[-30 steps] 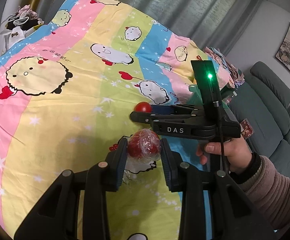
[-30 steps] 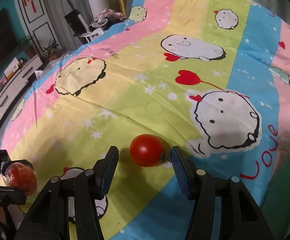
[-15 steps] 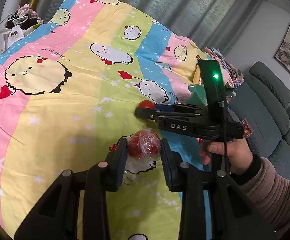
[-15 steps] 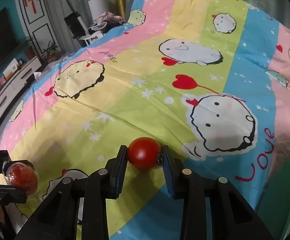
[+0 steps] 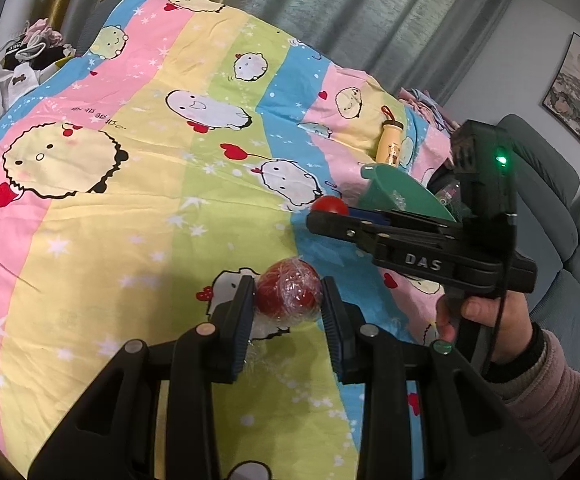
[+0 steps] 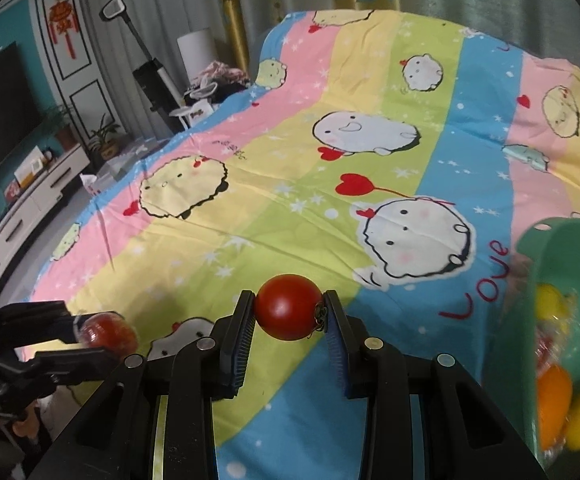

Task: Organize fruits
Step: 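Carry the wrapped fruit and the tomato over the green bowl with both grippers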

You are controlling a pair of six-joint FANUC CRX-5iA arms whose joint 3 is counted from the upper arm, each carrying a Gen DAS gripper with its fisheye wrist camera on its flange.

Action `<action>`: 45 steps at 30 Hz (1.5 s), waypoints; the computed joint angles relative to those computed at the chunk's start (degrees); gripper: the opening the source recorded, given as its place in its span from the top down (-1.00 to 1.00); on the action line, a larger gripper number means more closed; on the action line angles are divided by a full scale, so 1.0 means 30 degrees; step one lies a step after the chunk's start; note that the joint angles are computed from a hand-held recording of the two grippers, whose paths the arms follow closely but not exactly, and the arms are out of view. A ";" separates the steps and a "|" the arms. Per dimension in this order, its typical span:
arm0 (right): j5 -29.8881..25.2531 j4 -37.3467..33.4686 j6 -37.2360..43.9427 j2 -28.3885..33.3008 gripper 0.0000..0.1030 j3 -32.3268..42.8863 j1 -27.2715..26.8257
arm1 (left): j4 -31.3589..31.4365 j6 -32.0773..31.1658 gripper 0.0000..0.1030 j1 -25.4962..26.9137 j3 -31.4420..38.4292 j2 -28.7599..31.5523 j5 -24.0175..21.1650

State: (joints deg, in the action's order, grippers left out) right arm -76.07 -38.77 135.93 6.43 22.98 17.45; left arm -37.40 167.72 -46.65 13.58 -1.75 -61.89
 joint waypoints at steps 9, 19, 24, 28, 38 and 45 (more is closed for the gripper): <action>-0.0431 -0.1389 0.0309 -0.0670 0.30 -0.0367 -0.1778 | 0.0226 -0.1061 0.38 -0.0348 0.1493 0.0910 -0.0487; -0.0937 -0.2894 0.0788 -0.0800 0.30 -0.0127 -0.3893 | 0.1071 -0.2836 0.38 -0.0220 0.3445 0.2280 -0.0640; -0.1014 -0.3595 0.0822 -0.0693 0.30 0.0146 -0.4909 | 0.1502 -0.3967 0.38 -0.0029 0.4621 0.3122 -0.0663; -0.1193 -0.4044 0.0778 -0.0498 0.30 0.0440 -0.5673 | 0.2182 -0.4977 0.38 0.0304 0.5453 0.3793 -0.0289; -0.1426 -0.5277 0.0815 -0.0192 0.30 0.0796 -0.7214 | 0.3342 -0.7047 0.38 0.0792 0.7593 0.5334 -0.0219; -0.1594 -0.6260 0.0626 0.0124 0.30 0.1045 -0.8177 | 0.3899 -0.8174 0.38 0.0992 0.8901 0.6217 -0.0502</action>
